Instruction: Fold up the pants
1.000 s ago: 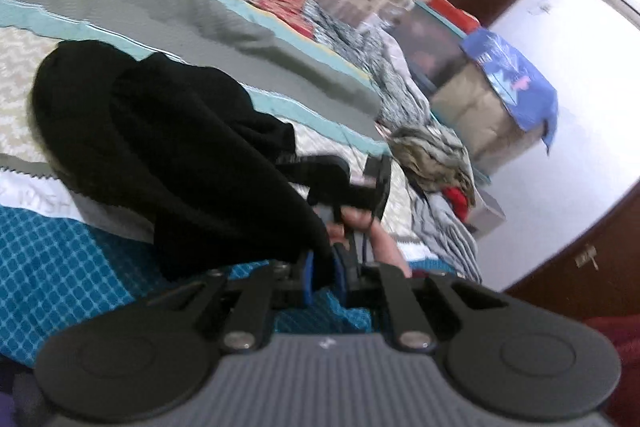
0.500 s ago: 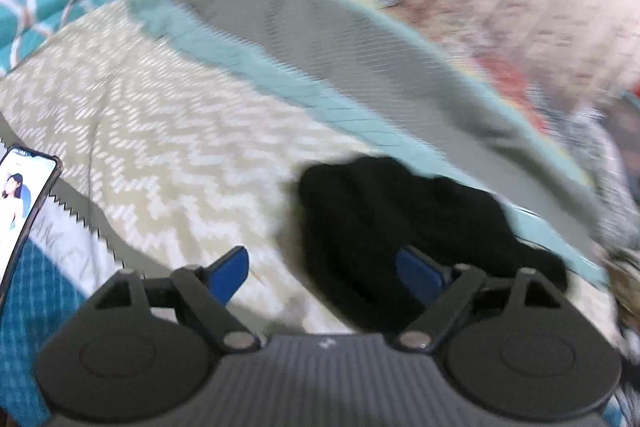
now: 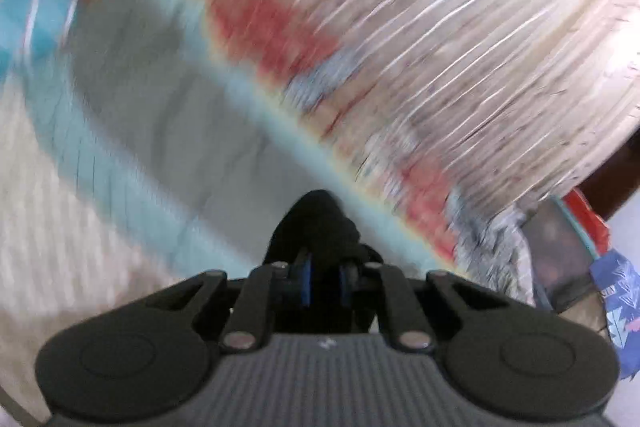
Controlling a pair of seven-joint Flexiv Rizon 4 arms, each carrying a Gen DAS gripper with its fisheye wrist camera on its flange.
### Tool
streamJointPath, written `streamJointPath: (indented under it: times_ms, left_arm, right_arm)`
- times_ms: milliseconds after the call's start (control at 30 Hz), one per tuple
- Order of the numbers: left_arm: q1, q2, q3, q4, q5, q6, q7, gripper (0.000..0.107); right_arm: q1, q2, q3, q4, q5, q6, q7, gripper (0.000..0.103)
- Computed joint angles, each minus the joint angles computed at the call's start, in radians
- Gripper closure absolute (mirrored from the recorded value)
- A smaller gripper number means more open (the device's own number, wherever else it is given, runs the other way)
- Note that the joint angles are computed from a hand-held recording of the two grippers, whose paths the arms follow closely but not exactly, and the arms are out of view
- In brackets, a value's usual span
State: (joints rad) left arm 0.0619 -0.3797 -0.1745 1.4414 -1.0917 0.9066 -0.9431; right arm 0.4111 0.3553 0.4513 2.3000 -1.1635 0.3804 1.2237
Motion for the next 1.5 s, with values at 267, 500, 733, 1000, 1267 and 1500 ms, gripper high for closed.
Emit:
streamJointPath:
  times_ms: [267,500,733,1000,1267,1500]
  left_arm:
    - [0.026,0.241,0.166,0.354,0.069,-0.095,0.116,0.096]
    - [0.078,0.253,0.259,0.604,0.269,-0.166,0.008,0.097]
    - [0.103,0.312,0.273,0.664,0.297,-0.142,0.021,0.070]
    - [0.068,0.324,0.251,0.631,0.264,0.038,-0.053,0.070]
    - [-0.009,0.303,0.203,0.643,0.314,-0.025,-0.024,0.069]
    - [-0.068,0.282,0.191,0.674,0.516,0.064,-0.084,0.067]
  right_arm:
    - [0.053,0.036,0.089,0.047,0.114,-0.065,0.094,0.097]
    - [0.222,-0.034,0.166,0.023,0.450,-0.142,0.164,0.097]
    - [0.317,-0.026,0.191,-0.048,0.622,-0.325,0.130,0.067]
    - [0.327,0.026,0.143,-0.041,0.541,-0.462,-0.100,0.065]
    - [0.241,0.084,0.096,0.124,0.560,-0.147,-0.077,0.061]
    - [0.247,-0.037,0.114,-0.015,0.557,-0.295,-0.269,0.081]
